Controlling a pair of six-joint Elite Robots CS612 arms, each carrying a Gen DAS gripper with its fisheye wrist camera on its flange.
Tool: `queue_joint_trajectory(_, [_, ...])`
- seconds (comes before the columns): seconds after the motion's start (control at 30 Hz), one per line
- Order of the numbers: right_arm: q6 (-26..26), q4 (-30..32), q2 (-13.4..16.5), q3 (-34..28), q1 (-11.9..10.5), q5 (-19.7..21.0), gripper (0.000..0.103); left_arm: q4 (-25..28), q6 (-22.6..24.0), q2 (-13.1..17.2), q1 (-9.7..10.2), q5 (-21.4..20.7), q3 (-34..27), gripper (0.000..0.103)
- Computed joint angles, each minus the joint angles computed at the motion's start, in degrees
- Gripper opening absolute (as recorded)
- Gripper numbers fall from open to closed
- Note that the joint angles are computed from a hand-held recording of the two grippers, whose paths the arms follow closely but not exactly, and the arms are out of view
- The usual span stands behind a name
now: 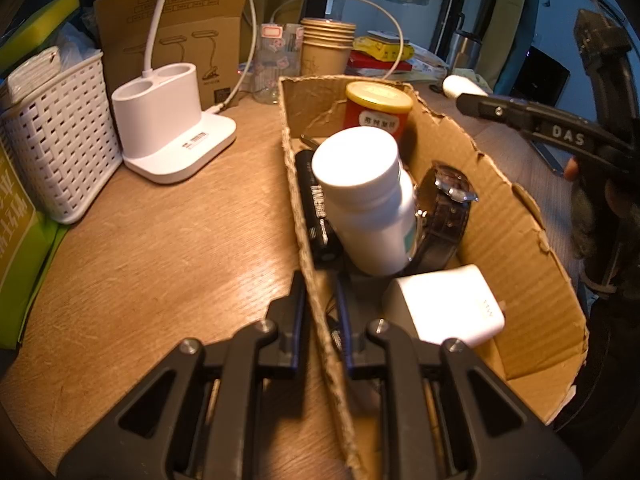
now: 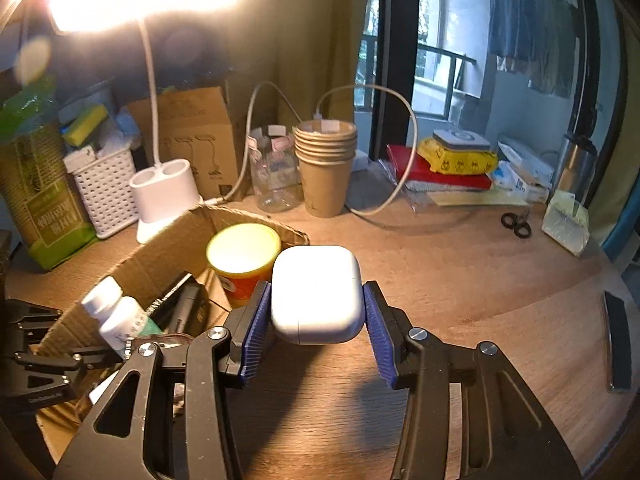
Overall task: Organize rigid objects
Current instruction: 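Carry the earbud case with the right gripper into the box and release it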
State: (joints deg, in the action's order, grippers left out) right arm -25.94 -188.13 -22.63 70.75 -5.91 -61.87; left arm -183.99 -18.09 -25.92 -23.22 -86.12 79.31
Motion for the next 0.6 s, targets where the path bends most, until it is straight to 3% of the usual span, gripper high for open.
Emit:
queue_joint_trajectory(0.27, [-1.2,-1.4,-1.1,1.9,0.0,3.0,0.049,0.0,0.0,0.0,0.0,0.0,0.0,0.016])
queue_joint_trajectory(0.6, [-4.3,-0.4,-1.3,2.6,1.0,3.5,0.049,0.0,0.0,0.0,0.0,0.0,0.0,0.016])
